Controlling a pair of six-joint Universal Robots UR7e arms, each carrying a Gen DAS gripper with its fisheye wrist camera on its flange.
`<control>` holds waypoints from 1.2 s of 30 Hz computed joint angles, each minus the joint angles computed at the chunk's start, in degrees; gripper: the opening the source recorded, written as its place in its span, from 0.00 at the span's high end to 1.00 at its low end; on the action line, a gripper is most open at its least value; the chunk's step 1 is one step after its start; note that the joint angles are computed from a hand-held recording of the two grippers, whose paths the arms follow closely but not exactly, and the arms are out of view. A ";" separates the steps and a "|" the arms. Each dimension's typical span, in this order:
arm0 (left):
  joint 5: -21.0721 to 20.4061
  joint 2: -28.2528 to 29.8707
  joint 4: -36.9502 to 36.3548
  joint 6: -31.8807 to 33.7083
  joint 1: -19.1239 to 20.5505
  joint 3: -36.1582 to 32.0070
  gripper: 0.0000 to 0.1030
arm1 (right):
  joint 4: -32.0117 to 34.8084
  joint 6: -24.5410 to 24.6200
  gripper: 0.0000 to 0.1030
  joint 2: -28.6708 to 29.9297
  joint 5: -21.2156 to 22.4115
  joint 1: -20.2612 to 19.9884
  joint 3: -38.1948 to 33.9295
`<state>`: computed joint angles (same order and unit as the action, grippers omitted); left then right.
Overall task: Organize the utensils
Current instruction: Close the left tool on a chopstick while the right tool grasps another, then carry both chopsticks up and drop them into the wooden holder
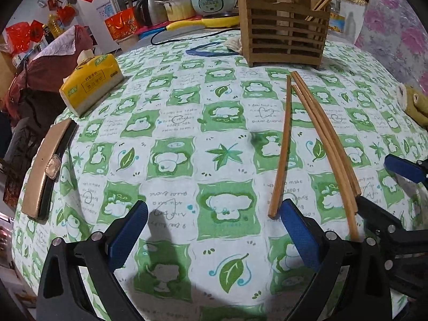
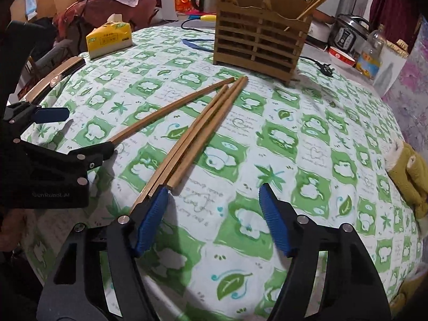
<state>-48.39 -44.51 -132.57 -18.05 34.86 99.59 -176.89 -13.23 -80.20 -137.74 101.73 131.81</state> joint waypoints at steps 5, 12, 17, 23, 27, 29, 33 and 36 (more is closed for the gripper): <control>0.05 0.17 -0.12 0.19 0.10 -0.21 0.05 | -0.48 0.21 0.34 0.92 0.00 -0.35 -0.88; -0.35 0.26 -0.10 0.10 0.25 -0.43 0.05 | -0.85 1.89 0.34 0.69 -1.12 -0.73 -0.84; -0.82 0.24 -0.14 -0.03 0.42 -0.50 0.05 | -1.12 2.57 0.34 0.79 -2.05 -0.65 -0.82; -0.62 0.33 -0.54 0.62 0.34 -0.42 0.05 | -0.05 3.21 0.46 -0.52 0.45 -1.47 -0.50; -4.19 -0.06 -2.47 4.22 0.59 -0.06 0.10 | 1.17 2.99 0.67 -2.02 4.44 -2.31 -0.05; -5.78 -0.19 -3.78 6.06 0.57 0.35 0.26 | 1.41 2.82 0.75 -2.40 5.76 -2.59 0.06; -8.84 -0.75 -6.90 9.05 0.55 1.56 0.56 | 2.14 3.98 0.92 -3.97 8.88 -3.82 0.46; -10.16 -1.10 -8.18 10.61 0.38 2.34 0.84 | 1.41 4.70 0.92 -4.63 9.11 -3.98 0.96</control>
